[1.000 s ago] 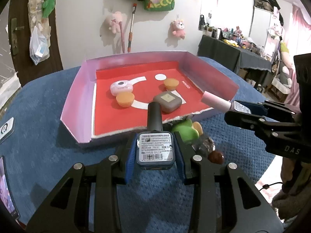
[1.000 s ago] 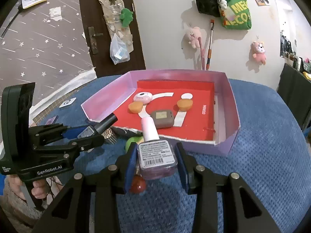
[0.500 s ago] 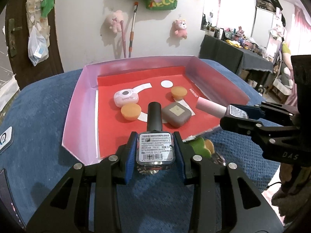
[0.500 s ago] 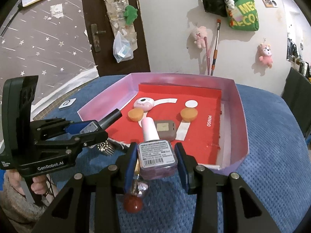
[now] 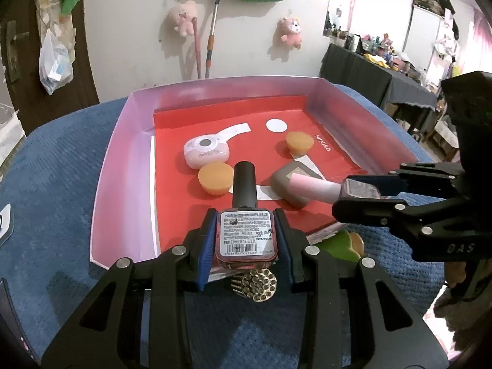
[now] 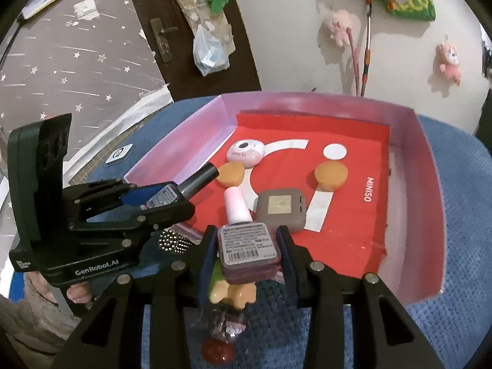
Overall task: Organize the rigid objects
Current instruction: 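Carry the dark bottle with left tool into the box while right tool carries the pink-capped bottle in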
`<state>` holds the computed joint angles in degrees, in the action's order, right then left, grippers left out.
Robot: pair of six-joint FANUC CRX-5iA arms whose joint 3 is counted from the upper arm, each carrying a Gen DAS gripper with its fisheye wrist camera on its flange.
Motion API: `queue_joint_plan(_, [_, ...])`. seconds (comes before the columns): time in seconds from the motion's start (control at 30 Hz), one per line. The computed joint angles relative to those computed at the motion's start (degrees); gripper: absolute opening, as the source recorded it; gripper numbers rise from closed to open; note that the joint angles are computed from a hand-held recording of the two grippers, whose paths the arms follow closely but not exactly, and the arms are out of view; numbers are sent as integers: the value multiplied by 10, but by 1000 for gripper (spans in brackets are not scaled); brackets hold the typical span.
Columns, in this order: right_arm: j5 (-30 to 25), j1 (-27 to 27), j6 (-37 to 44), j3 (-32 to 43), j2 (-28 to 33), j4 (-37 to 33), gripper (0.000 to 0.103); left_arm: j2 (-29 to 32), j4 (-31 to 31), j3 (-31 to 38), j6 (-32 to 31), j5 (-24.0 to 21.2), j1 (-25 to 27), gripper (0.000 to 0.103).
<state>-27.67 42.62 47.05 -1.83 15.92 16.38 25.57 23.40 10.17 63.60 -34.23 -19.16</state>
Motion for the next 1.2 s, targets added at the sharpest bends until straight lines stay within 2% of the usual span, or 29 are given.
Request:
queue_joint_plan(0.13, [-37,-15,80,52,21,-96,41,6,-16,13,18,-7,1,33])
queue_joint_plan(0.33, [-76,-32,152,104,45,-185,41,20,-40,37,35,-28,0,33])
queue_joint_plan(0.6, [-117,-42,179,148,73,-216,41,44,-32,64,39,-61,4,33])
queue_joint_plan(0.7, [-117,-36,164,143,77,-183,40,48,-29,70,37,-65,4,33])
queue_joint_plan(1.0, [-88,-18,29,90,81,-4,40,73,-47,109,48,-90,-1,33])
queue_joint_plan(1.2, [-80,-24,-24,75,81,46,40,97,-61,144,65,-102,-2,33])
